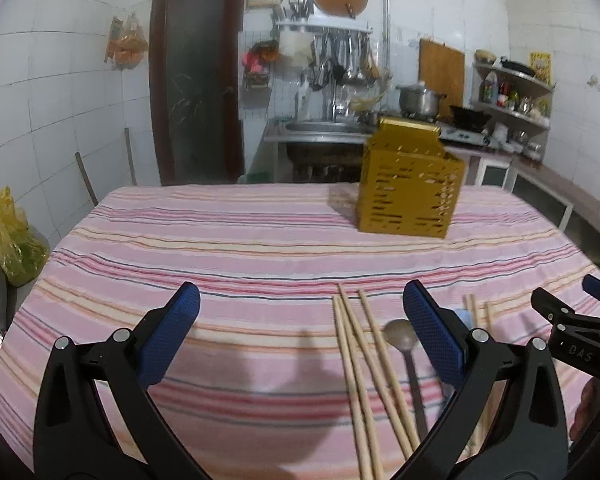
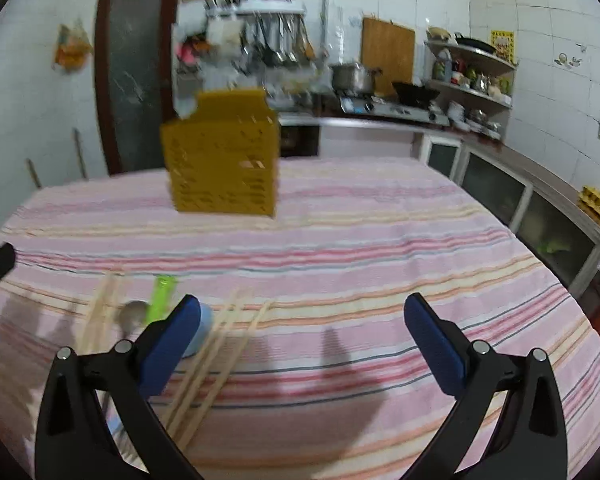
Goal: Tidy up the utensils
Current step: 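Lower the right tool onto a wooden chopstick and close it while the left tool grasps another chopstick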
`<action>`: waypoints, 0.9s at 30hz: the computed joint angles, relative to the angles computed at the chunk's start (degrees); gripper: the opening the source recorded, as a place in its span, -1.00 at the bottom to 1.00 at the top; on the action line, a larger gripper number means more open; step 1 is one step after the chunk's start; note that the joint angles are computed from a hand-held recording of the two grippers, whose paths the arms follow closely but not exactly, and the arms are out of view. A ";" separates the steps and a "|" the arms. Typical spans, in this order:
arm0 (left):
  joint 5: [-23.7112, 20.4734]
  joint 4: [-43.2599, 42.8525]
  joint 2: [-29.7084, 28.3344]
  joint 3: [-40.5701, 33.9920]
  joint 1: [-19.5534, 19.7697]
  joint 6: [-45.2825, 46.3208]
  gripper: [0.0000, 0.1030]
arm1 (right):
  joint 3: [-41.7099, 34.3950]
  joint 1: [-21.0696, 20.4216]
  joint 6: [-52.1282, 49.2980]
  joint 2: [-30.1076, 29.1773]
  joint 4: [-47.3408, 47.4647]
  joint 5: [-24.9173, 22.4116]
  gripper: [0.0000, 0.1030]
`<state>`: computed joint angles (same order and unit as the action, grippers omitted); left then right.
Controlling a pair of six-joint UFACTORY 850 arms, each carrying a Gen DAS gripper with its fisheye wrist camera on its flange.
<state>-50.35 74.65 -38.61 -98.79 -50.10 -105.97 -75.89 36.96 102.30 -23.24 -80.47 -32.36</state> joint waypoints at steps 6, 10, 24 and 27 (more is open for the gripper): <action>0.88 -8.98 -4.92 -5.56 2.35 10.74 0.90 | -4.31 -2.30 -10.32 -4.59 16.42 1.68 0.93; 4.55 -17.02 -6.51 -6.91 4.68 15.43 0.90 | -5.83 -2.35 -12.71 -6.19 19.27 1.40 0.93; 5.46 -28.95 -10.04 -11.10 6.60 25.13 0.90 | -6.99 -2.37 -16.91 -7.39 22.11 0.09 0.93; 5.53 -29.98 -10.01 -11.16 6.69 26.11 0.91 | -8.47 -2.02 -19.59 -8.26 23.61 -1.05 0.93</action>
<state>-44.82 44.68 -48.62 -109.95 -43.41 -79.87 -84.36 34.94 82.71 -31.49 -56.86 -33.41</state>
